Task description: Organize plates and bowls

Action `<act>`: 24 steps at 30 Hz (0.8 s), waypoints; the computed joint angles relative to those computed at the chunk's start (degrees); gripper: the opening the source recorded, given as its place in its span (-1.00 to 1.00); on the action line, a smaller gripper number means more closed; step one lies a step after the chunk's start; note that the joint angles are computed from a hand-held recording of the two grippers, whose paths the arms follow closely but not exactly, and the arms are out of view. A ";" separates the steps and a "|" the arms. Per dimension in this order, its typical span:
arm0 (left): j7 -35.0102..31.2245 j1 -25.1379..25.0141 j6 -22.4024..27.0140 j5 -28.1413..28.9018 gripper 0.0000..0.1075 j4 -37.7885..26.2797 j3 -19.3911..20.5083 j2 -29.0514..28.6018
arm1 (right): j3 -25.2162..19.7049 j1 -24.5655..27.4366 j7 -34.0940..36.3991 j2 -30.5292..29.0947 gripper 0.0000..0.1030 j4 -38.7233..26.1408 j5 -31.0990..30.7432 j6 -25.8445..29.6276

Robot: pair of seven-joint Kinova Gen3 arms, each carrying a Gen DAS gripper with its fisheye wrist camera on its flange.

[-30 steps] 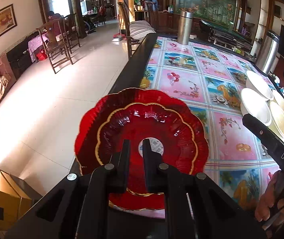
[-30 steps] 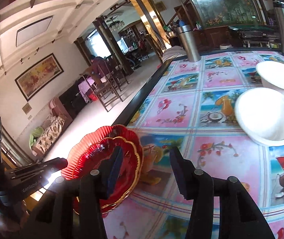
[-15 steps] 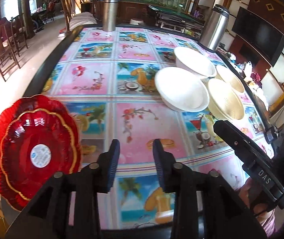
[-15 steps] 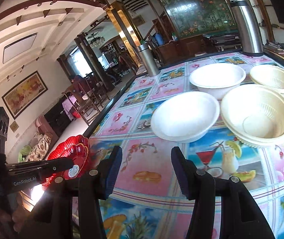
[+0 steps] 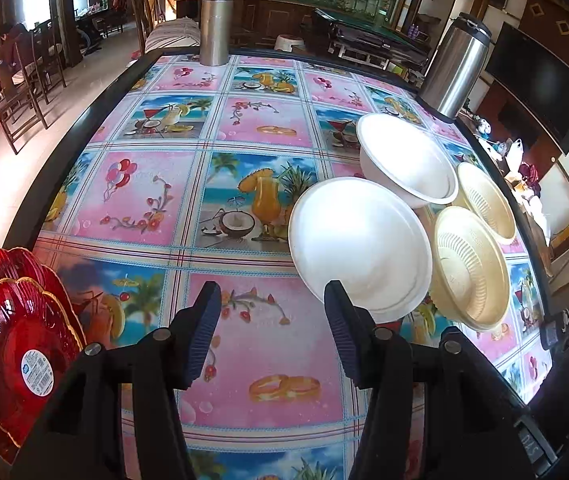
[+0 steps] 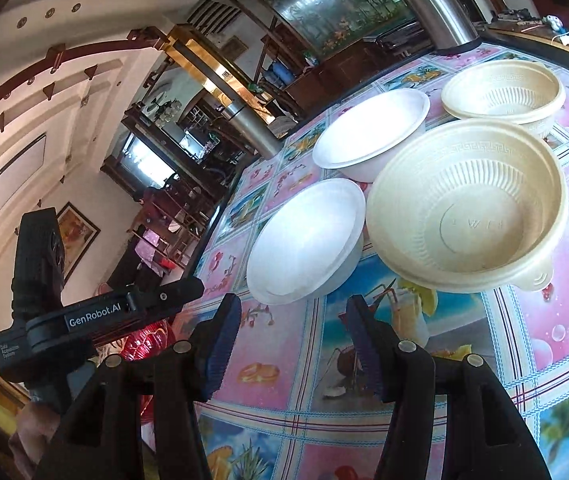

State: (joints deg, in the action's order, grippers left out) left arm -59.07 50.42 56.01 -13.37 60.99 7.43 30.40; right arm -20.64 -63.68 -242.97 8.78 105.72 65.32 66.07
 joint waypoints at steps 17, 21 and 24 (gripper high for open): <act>-8.78 -8.74 8.58 18.53 -0.03 -17.07 3.74 11.50 | 1.66 6.17 -17.99 -1.45 0.12 7.04 7.79 -12.32; -9.26 -9.12 7.46 20.39 -0.03 -16.82 3.46 11.91 | 1.27 7.11 -23.64 -1.47 0.11 8.81 10.51 -13.63; -9.42 -9.28 6.32 20.96 -0.03 -16.19 3.28 12.10 | 1.15 7.46 -24.50 -1.32 0.11 8.94 10.66 -13.46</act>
State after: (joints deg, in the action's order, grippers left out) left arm -68.49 41.14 62.33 7.59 44.80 10.71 42.51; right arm -19.49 -56.22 -267.48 7.46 114.65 75.97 52.61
